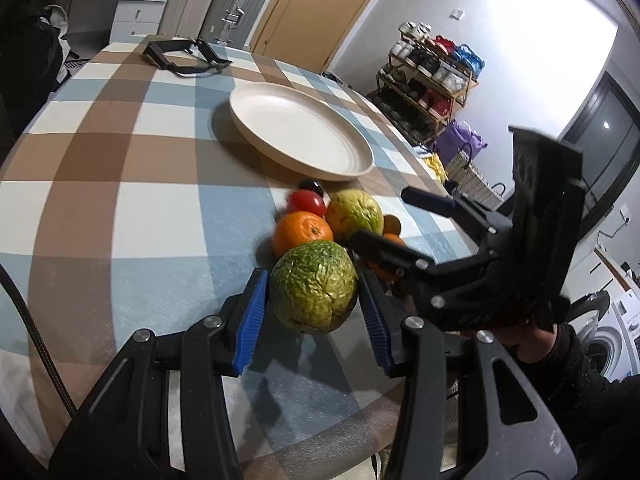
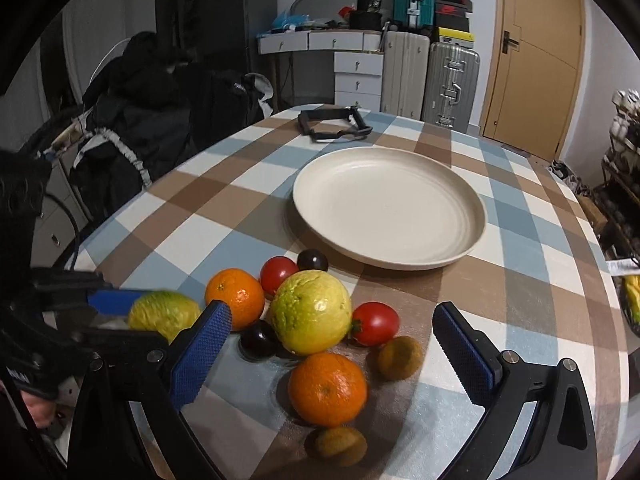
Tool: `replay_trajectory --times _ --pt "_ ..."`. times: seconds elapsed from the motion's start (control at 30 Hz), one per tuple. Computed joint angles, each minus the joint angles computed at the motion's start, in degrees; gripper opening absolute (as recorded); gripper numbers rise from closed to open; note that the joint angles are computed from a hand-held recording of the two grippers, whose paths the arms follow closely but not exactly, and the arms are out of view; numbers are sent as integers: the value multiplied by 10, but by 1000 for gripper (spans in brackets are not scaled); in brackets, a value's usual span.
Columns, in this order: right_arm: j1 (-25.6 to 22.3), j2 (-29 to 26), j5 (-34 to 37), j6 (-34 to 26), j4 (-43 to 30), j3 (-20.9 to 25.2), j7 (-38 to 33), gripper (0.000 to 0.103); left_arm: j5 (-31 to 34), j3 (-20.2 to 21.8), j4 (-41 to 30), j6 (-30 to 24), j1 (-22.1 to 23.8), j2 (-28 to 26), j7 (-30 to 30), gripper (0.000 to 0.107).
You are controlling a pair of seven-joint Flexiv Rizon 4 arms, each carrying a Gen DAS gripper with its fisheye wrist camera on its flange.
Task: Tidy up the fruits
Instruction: 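Lift the green citrus with the left tool while the right tool grasps the yellow citrus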
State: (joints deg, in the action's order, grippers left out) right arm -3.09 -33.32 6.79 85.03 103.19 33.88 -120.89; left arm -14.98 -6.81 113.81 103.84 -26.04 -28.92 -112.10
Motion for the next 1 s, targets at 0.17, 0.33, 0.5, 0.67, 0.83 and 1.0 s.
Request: replay_trajectory --times 0.17,0.33,0.5,0.67,0.83,1.0 --pt "32 -1 -19 6 1 -35 12 103 5 -11 11 10 19 8 -5 43" --pt "32 -7 -35 8 -1 -35 14 99 7 -15 17 13 29 12 -8 44" --pt "24 -13 -44 -20 -11 -28 3 79 6 -13 15 10 31 11 -10 44" --pt "10 -17 -22 -31 -20 -9 -26 67 4 -3 3 0 23 7 -6 44" --pt "-19 -24 10 -60 -35 31 -71 48 -8 26 -21 -18 -3 1 -3 44" --pt "-35 -29 65 -89 -58 49 -106 48 -15 64 -44 -41 -35 -5 -4 44"
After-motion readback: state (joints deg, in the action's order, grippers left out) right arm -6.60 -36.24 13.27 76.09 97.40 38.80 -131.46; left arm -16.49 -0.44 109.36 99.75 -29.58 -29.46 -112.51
